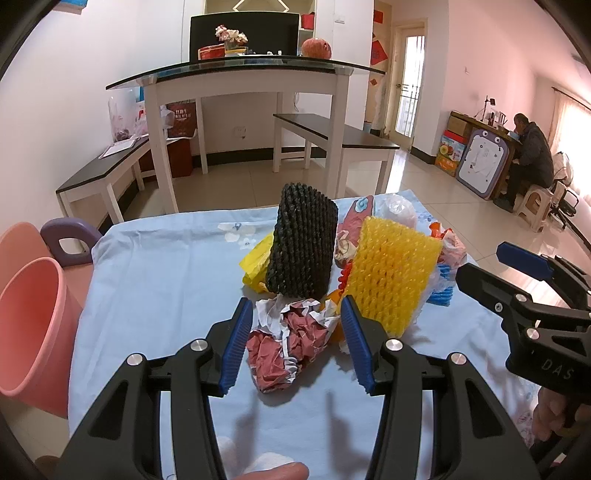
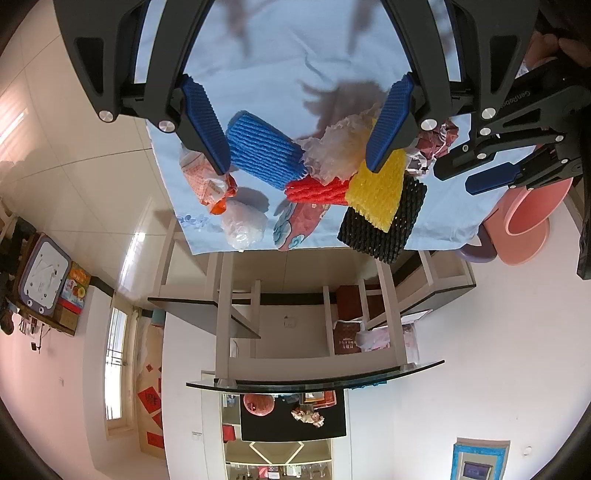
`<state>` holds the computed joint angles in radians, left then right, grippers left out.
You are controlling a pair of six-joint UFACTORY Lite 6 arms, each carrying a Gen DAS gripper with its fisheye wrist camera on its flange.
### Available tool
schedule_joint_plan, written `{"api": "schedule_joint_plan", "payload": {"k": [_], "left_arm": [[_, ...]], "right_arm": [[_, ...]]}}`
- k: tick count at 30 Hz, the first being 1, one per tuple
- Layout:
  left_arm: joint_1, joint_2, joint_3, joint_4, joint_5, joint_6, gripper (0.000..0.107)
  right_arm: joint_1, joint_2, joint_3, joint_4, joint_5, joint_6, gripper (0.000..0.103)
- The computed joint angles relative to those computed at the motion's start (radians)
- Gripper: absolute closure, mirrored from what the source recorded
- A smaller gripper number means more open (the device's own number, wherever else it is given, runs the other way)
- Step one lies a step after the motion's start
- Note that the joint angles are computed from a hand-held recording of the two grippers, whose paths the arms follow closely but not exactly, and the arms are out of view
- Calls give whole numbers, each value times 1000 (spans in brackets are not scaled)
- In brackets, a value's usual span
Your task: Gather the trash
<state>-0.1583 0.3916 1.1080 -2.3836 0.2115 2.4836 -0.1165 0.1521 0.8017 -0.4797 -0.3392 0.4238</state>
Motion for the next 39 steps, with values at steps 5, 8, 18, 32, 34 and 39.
{"api": "schedule_joint_plan", "payload": {"k": [5,8,18,32,34,39], "left_arm": [[-2,5,3,-2,0,-1,57],[-2,5,3,-5,0,2,57],[-1,11,4,-8,4,4,57],[4,40,-5,51,38,-68,57],[12,41,-12,165,67,-181,57],[24,12,-38,302,135,-310,57]], "right_arm": [[-2,-2,-1,-5,-1,5,28],[-2,-2,0,-6,-1,4,28],[-3,9,0,-2,-5,4,28],[-33,33,-12,-19,-30,19,28],[-36,34,-8,-36,-24,40,28],[-57,44,-9,-101,-39,92,28]]}}
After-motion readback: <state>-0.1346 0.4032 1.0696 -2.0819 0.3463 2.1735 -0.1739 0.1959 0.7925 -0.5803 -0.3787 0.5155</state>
